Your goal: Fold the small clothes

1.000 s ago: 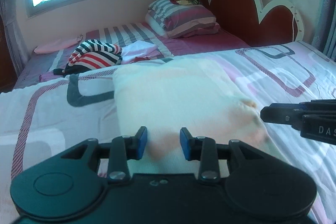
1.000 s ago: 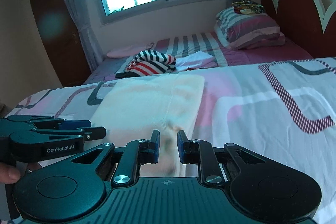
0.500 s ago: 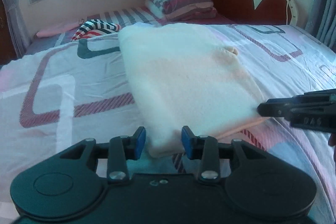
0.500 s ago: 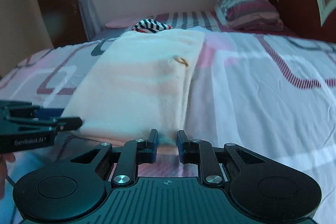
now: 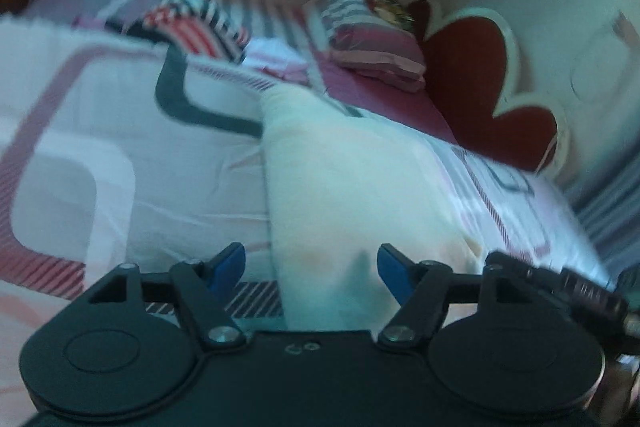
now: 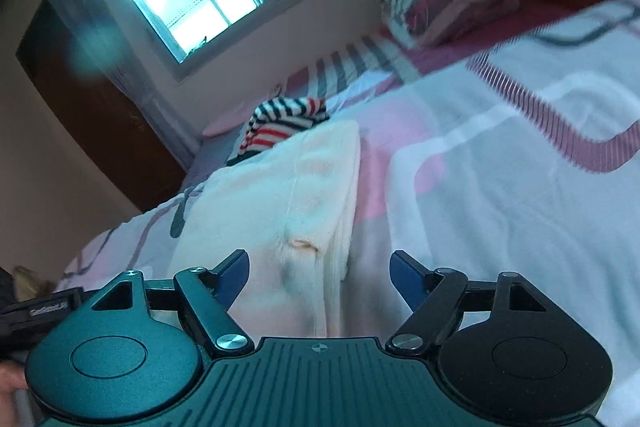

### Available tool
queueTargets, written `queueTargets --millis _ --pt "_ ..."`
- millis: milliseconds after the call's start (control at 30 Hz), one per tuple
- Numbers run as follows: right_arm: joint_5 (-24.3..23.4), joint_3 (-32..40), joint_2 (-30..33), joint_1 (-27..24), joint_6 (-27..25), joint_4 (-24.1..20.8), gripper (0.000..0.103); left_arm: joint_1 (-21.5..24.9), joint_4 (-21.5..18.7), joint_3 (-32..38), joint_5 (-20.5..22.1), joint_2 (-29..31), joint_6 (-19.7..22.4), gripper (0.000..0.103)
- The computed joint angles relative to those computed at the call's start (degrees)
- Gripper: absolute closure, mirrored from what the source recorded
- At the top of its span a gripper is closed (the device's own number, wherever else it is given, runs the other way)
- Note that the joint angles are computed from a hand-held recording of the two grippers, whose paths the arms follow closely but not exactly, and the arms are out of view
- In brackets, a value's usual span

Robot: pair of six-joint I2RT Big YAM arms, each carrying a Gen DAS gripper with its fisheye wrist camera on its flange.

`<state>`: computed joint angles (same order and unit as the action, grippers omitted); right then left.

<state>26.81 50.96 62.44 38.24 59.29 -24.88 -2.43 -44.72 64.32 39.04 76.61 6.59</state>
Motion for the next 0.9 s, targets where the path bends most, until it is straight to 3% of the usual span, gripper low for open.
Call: queueTargets --millis 167,267,333,367,400,433,567,600,700,800,900 --pt "-9.3 -1.4 0.9 -3.9 -0.2 4.7 0.027 0.6 -1.1 1.7 2.4 4.0 -1.5 0.031" --pt "-11.0 -1.0 2.2 -4.7 -1.6 5.5 0.028 0.2 -0.6 1.3 2.6 4.3 -0.3 0.031" --pt "-12.0 -0.7 2.7 -5.3 -3.0 5.6 0.042 -0.1 -0.6 1.3 2.4 4.2 0.4 0.031" --pt "-12.5 -0.3 3.2 -5.7 -3.4 5.1 0.064 -0.1 -0.7 1.4 2.4 4.2 0.9 0.031" --pt "-12.0 -0.2 3.4 -5.7 -3.9 4.7 0.073 -0.2 -0.8 1.5 2.1 4.2 1.2 0.031" --pt "-11.5 -1.1 3.1 -6.0 -2.3 6.4 0.074 -0.2 -0.7 1.5 1.8 4.2 1.3 0.031" --pt "-13.6 -5.1 1.2 -7.2 5.5 12.7 0.072 0.2 -1.8 2.2 2.0 4.4 1.9 0.033" --pt "-14.3 -5.5 0.6 -7.4 6.3 12.9 0.064 0.2 -2.1 2.4 2.2 4.6 2.2 0.033" --pt "-15.3 -3.8 0.5 -7.5 2.8 9.5 0.049 -0.4 -3.0 3.0 2.4 4.9 3.1 0.034" --pt "-15.6 -0.7 2.2 -7.5 -1.3 6.0 0.047 -0.9 -3.0 3.1 3.0 5.3 3.1 0.037" --pt "-15.8 -0.6 3.2 -7.5 -0.8 7.2 0.048 -1.7 -2.2 3.2 2.2 5.4 1.6 0.042"
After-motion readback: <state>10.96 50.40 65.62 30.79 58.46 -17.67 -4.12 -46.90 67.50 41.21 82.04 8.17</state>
